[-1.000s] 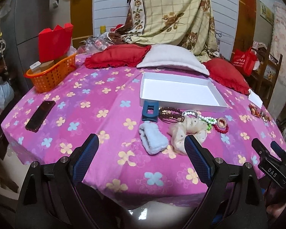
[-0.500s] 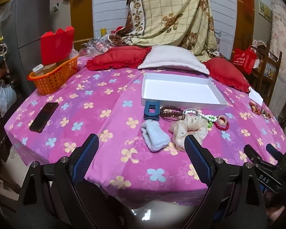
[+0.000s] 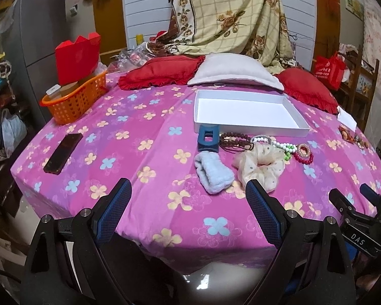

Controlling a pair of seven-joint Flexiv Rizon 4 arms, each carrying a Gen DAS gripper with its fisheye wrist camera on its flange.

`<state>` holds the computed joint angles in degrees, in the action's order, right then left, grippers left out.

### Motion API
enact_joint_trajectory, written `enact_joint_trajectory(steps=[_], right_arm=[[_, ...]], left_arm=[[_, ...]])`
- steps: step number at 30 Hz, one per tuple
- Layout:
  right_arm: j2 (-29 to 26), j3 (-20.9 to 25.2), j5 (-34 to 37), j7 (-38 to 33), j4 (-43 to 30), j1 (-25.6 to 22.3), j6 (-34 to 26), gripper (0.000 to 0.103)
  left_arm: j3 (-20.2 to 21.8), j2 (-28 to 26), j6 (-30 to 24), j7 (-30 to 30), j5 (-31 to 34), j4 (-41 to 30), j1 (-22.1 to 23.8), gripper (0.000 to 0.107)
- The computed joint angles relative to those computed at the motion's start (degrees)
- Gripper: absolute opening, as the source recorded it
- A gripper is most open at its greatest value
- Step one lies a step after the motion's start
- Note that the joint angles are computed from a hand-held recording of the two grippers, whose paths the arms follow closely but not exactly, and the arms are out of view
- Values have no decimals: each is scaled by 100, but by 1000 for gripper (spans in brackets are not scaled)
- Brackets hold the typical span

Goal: Organize jewelry
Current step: 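Move both tools over the bed toward the scattered jewelry, then grasp the light blue fuzzy hair tie with the left tool while the right tool grasps the cream scrunchie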

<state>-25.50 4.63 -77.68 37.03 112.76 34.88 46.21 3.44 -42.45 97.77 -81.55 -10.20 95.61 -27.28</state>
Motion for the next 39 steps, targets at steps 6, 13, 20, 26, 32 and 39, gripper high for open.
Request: enact_joint_trajectory(steps=[6, 13, 20, 26, 32, 39], right_arm=[[-31, 11, 85, -59, -6, -20, 92, 103], [4, 20, 437, -403, -72, 56, -35, 103], [139, 19, 337, -658, -163, 144, -453, 103], [308, -73, -691, 17, -67, -152, -118, 103], [45, -60, -483, -294, -253, -604, 868, 103], [-450, -296, 147, -977, -591, -767, 1851, 99]], left_arm=[[102, -32, -173, -82, -26, -59, -83, 92], [24, 17, -457, -269, -12, -52, 44, 92], [99, 171, -544, -459, 117, 27, 71, 92], [733, 97, -1124, -800, 486, -346, -336, 92], [579, -139, -1660, -923, 845, -948, -169, 92], [194, -649, -2107, -881, 954, -1813, 212, 81]])
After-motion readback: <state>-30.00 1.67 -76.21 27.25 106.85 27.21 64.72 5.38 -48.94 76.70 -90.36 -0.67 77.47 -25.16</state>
